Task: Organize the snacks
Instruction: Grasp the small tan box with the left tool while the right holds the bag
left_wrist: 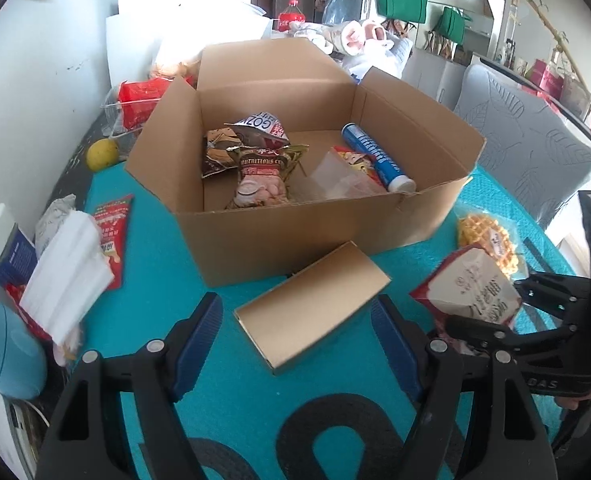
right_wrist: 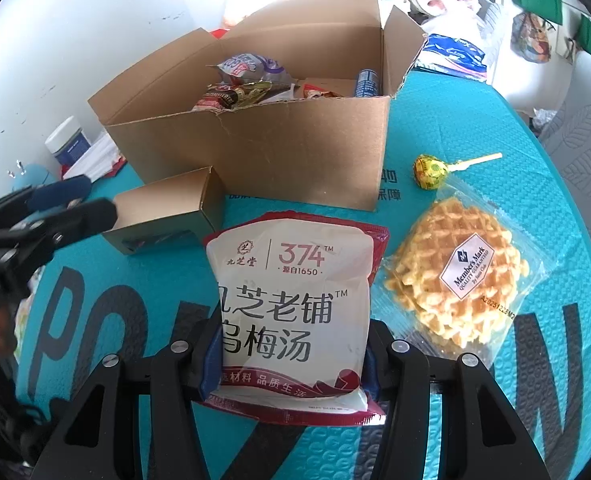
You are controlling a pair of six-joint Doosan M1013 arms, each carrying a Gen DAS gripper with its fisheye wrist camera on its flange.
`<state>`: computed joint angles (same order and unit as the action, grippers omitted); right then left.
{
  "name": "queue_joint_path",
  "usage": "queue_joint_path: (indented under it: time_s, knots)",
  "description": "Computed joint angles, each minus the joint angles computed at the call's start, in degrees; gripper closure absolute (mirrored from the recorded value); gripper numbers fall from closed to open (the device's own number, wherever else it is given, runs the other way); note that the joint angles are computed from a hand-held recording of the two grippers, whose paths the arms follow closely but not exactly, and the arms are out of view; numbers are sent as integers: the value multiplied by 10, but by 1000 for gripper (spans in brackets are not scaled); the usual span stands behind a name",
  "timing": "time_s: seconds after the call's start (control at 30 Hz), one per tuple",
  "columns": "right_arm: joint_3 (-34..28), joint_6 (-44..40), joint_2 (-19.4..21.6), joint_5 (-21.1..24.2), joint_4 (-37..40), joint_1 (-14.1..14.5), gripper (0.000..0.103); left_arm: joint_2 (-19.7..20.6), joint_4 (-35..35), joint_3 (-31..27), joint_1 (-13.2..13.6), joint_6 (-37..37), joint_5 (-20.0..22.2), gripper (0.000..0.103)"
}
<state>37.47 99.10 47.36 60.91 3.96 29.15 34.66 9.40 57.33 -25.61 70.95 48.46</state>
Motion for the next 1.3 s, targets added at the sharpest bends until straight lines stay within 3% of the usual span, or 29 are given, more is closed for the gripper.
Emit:
queue_joint_path:
  time_s: [0.33,0.6,0.7,0.9,0.97,1.07,1.3]
  knots:
    - [12,-8,-5,-5,11,-2,50,38,-135,-54,22,122,32,26]
    - [11,-12,-3,-5,31,-5,50,44,-240,-54,36,139,34,26]
    - [11,-15,-3,-6,30,-5,50,47,-233,-61,32,144,54,26]
    - [26,-15,-11,-17,30,-4,50,43,-146,-55,12,149,58,26]
    - [30,-14,-13,-20,28,-4,50,36,-119,-43,8,127,39,28]
    - [39,-13,-18,-26,25,-3,50,27,-115,-24,8,106,13,53]
    - [63,-16,-31,-41,28,-2,50,11,-65,0,-4,102,8,58]
